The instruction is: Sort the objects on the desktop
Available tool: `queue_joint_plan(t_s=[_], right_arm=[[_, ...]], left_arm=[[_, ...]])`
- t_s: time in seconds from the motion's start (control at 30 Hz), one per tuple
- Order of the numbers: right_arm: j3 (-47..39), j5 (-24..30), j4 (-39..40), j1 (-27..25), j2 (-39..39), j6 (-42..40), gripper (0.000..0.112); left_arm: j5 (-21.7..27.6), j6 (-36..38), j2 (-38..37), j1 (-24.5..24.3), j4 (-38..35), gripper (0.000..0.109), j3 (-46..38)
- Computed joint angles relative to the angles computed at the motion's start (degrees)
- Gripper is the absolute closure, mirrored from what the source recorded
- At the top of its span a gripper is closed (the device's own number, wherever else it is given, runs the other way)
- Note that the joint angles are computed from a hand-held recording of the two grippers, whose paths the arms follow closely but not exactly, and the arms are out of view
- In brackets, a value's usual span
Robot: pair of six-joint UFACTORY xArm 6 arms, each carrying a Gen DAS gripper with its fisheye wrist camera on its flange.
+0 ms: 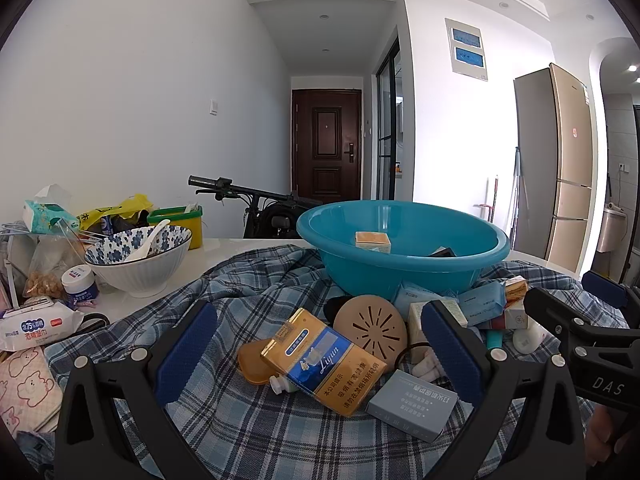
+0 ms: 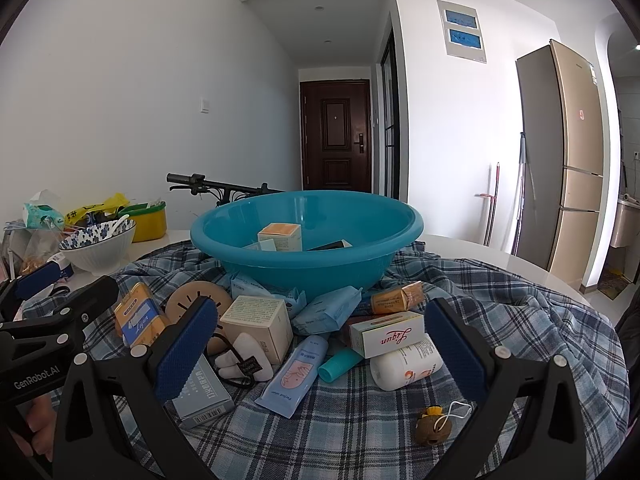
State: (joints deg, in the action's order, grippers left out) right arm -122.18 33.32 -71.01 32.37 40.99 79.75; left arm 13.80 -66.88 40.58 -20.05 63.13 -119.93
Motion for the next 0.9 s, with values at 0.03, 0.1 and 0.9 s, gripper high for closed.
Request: queue_joint_plan(t_s=[0.03,0.1,0.9], right_arm=[[0.1,0.0,0.0,0.0,0.0,0.0,0.009],[-0.1,0.0,0.0,0.0,0.0,0.0,0.009],[-0.2,-0.3,-0.1,-0.1,0.3,0.1,0.009]], left_arm=[[0.0,0.0,0.0,0.0,0.0,0.006,0.0],[0.0,0.0,0.0,0.0,0.0,0.006,0.0],[-0.3,-0.4,-0.3,0.1,0.4,0.006,0.4]])
